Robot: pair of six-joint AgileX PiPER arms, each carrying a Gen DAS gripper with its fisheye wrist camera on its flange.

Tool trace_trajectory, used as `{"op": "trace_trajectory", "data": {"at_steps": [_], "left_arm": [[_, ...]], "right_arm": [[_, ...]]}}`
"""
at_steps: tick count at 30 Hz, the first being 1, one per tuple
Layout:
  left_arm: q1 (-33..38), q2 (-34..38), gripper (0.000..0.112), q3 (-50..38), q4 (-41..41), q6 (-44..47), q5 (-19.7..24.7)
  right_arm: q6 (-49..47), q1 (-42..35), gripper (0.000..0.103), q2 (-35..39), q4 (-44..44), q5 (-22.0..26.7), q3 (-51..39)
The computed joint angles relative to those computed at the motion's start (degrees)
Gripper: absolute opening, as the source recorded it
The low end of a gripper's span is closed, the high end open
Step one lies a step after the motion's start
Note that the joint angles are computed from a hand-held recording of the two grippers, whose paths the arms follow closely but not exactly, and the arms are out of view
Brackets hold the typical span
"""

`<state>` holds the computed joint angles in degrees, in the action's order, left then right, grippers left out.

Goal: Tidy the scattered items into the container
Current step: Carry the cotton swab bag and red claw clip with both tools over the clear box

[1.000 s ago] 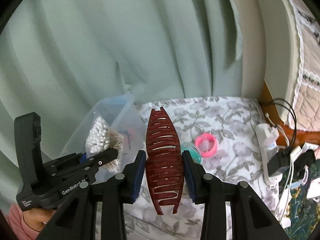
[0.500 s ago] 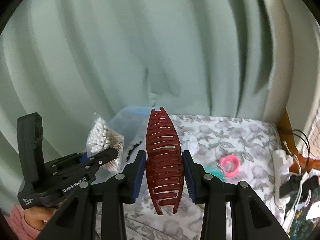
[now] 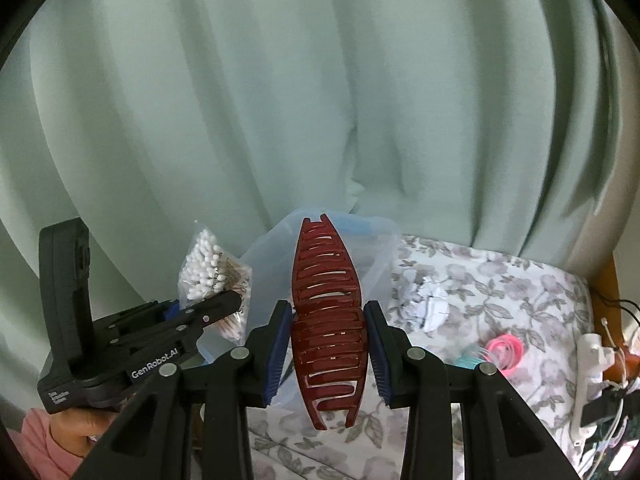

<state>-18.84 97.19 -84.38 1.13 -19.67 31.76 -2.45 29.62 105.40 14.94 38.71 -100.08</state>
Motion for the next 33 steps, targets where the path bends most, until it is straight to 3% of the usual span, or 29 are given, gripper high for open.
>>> {"op": "trace_trajectory", "data": {"at_steps": [13, 29, 33], "left_arm": [[5.1, -0.4, 0.022, 2.9, -6.9, 5.6, -1.1], [5.8, 2.5, 0.023, -2.8, -7.5, 5.1, 3.5], [6.4, 4.7, 0.023, -3.6, -8.4, 6.3, 2.4]], "right_arm": [[1.5, 3.9, 0.04, 9.2, -3.2, 6.5, -12.4], [2.6, 5.2, 0.04, 16.5, -4.1, 13.0, -22.4], [3.0, 5.2, 0.04, 18.3, -4.2, 14.4, -25.1]]}}
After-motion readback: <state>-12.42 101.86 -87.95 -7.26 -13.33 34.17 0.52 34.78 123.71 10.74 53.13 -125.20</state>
